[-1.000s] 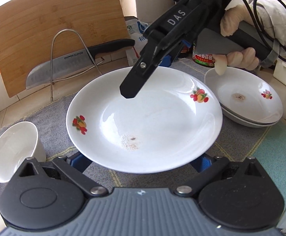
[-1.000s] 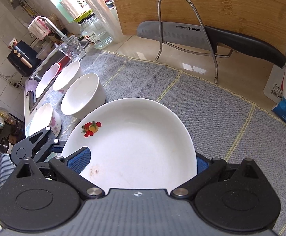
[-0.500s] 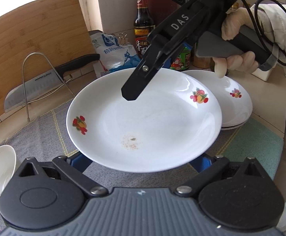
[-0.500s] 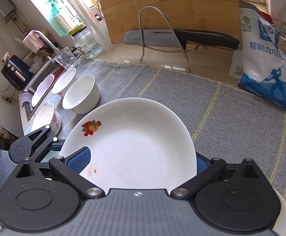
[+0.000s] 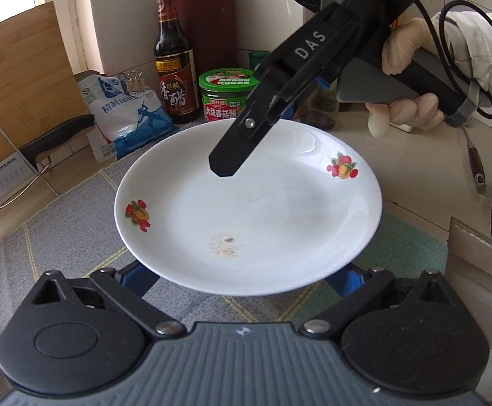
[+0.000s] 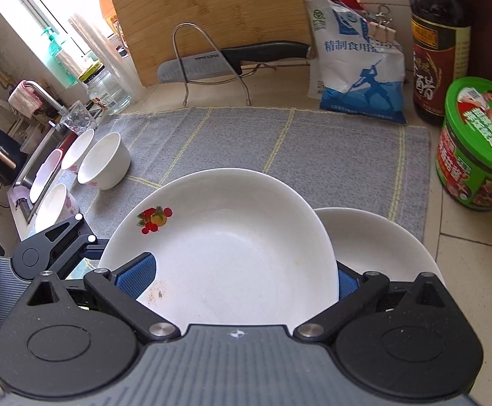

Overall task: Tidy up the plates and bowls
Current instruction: 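Lower the floral plate onto the stacked plates with the right tool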

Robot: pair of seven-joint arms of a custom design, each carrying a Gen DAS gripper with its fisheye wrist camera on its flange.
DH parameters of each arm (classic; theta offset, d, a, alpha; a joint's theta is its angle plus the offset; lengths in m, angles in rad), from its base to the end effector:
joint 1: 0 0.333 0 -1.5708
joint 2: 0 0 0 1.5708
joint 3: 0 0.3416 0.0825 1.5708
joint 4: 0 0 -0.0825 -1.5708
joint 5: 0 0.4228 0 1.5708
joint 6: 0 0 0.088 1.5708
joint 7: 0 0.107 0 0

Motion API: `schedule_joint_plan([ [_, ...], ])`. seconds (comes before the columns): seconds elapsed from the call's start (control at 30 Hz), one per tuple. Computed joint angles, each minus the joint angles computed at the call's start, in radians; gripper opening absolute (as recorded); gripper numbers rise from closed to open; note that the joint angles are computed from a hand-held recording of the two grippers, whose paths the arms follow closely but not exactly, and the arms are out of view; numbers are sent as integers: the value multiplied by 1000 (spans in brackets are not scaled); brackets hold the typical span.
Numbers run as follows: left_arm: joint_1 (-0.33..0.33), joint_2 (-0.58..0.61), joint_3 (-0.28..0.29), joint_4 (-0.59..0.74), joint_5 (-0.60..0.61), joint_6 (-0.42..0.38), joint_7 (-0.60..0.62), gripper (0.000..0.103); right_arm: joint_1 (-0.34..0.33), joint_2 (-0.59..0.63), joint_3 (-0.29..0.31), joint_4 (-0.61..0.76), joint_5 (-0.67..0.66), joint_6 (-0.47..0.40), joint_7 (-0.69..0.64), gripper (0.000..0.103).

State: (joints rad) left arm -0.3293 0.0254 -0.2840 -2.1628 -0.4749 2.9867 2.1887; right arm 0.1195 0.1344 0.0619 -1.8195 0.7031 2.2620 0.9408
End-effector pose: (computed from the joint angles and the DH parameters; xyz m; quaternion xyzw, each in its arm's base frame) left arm 0.5238 -0.3279 0.4773 -0.3497 0.8480 -0.3564 0.1780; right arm 0.6554 0.1357 0.5098 -0.7948 0.5078 0.0379 0.3301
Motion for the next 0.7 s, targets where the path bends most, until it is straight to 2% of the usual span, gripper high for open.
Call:
schedule_joint_plan([
  [0.17,-6,26,-7,30,8,-19,-10,101,-10,-16,-12,-29,1,6,7,103],
  [0.7,-23,70,-3,75,191,-38,-160,101,-43,5,-21,-38,32,-10,-14,103],
])
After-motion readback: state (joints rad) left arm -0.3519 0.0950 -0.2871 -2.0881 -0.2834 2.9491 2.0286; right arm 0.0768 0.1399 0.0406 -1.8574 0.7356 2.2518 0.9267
